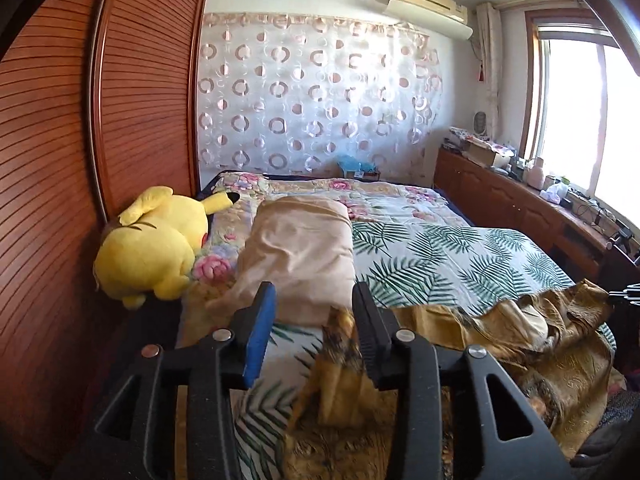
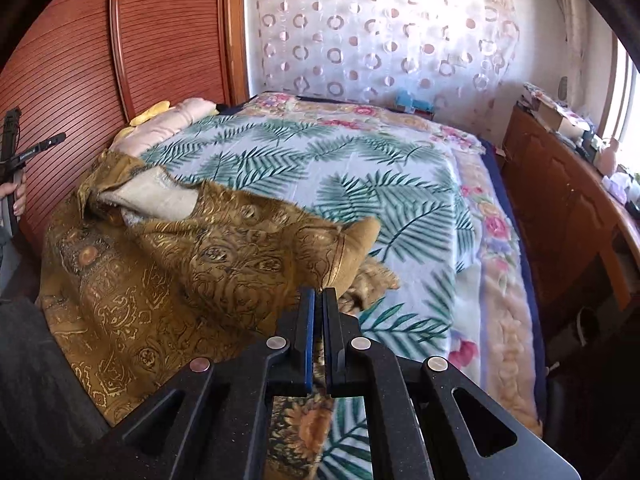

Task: Fold small clothes
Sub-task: 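Lay the hem over the shirt body and open both grippers, then grasp the folded edge of the shirt with both grippers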

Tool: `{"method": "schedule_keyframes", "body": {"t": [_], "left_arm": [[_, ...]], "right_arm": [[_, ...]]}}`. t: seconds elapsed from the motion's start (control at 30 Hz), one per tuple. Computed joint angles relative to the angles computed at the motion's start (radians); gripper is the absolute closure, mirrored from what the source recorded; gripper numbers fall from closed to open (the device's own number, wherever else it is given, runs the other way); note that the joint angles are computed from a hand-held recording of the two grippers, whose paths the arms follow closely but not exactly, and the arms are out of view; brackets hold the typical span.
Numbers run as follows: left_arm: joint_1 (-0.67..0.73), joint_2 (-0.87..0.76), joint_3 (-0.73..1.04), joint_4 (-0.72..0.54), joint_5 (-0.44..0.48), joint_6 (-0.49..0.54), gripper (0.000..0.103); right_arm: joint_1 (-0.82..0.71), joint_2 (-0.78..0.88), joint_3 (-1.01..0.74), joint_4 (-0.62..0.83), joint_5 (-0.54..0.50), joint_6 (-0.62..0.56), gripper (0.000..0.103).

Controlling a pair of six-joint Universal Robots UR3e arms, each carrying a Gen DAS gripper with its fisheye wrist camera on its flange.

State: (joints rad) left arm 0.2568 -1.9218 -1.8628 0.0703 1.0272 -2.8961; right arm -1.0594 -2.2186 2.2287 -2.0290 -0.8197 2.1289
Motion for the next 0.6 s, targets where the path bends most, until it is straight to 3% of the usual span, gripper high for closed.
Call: {"method": "schedule_keyframes", "body": {"t": [0.13, 0.2, 0.27, 0.43, 0.6], "left_arm": [[-0.045, -0.095, 0.122, -0.038, 0.089, 0.012, 0.062], [-0.054, -0.134, 0.164, -0.064, 0.100, 0.023, 0.062], [-0.061, -0.175, 0.198, -0.087, 0.109, 0.032, 0.062], [-0.081, -0.268, 0.285, -0.165, 0.177, 0.044, 0.062], [-0.092, -0.315, 0.332, -0.209, 0.218, 0.049, 0.062]], "right_arm": [[-0.074, -0.021, -0.020, 0.034, 0.057, 0.003, 0.067], [-0.089, 0.000, -0.007, -0.033, 0.072, 0.036, 0.065], [-0.049, 0.072, 0.004, -0.187, 0.036, 0.123, 0.065], [0.147, 0.364, -0.007, -0.607, -0.144, 0.387, 0.065], [0.320, 0.575, -0.135, -0.684, -0.272, 0.533, 0.065]]}}
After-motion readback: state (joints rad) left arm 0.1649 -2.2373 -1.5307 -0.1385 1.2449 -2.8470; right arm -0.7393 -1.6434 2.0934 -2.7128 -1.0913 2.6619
